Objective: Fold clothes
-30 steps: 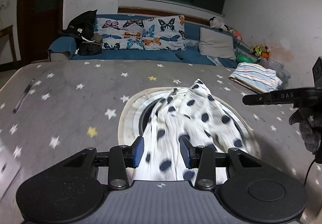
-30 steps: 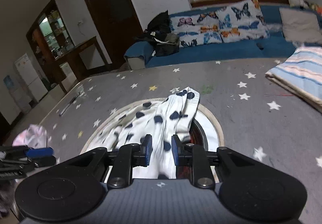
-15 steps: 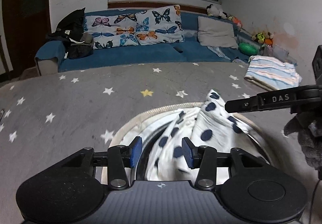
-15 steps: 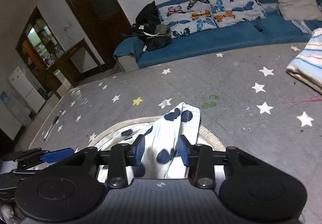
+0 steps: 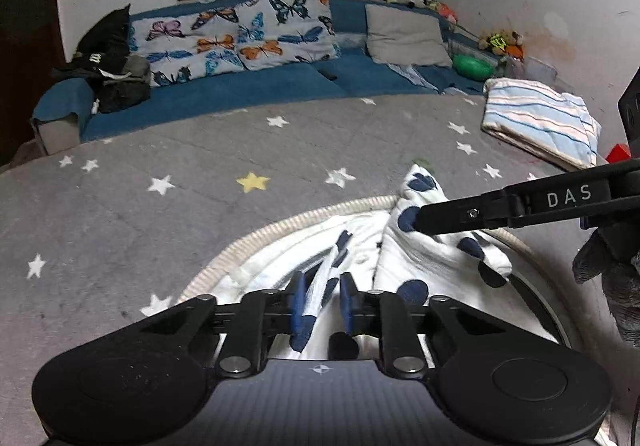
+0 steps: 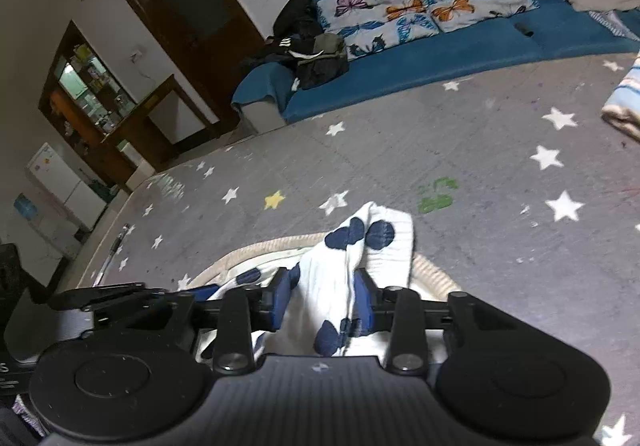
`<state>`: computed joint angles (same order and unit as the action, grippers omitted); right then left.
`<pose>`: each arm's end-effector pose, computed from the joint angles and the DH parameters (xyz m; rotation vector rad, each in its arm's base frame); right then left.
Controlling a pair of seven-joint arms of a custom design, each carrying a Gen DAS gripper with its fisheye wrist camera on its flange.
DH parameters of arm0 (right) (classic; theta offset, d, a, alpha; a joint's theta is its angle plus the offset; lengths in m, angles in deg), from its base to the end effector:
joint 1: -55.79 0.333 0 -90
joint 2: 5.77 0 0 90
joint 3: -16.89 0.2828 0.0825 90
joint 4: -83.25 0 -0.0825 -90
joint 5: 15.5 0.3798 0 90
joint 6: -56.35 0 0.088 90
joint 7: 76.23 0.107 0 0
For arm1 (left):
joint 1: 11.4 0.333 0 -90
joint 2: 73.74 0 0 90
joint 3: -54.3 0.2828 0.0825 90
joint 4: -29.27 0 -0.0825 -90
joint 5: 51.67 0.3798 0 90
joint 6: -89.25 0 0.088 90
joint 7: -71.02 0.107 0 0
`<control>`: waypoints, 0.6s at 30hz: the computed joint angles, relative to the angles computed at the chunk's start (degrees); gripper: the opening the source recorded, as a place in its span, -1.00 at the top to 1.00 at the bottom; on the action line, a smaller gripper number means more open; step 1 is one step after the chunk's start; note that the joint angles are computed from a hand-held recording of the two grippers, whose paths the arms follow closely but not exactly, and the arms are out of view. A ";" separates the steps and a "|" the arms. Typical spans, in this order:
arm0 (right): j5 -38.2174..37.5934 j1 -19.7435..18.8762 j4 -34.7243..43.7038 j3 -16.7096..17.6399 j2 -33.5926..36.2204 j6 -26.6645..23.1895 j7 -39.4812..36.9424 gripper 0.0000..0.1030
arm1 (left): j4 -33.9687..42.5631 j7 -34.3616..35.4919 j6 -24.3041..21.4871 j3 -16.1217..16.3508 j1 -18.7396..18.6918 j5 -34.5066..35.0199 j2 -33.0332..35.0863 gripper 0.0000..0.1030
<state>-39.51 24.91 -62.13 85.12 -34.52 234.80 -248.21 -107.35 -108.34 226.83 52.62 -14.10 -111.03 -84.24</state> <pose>0.3662 0.3286 0.3802 -1.1666 1.9630 -0.3901 0.4927 -0.0440 0.3843 -0.8760 2.6359 -1.1070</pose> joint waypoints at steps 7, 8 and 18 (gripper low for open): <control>0.16 3.33 -0.64 -1.88 -3.56 -2.88 0.34 0.93 | -0.53 1.40 0.30 0.27 0.26 -1.59 -0.37 0.95; -0.08 4.73 -0.92 -2.92 -4.42 -3.97 0.58 0.93 | -0.68 1.79 0.46 0.39 0.25 -2.27 -0.61 0.95; -3.25 19.52 -5.19 -14.26 -12.04 -15.94 4.07 0.93 | -0.50 2.31 2.54 1.88 1.11 -6.91 -2.33 0.96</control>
<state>-42.76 44.43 -67.32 70.86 -46.56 218.85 -244.14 -107.84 -106.03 229.37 54.49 -12.99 -117.94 -86.57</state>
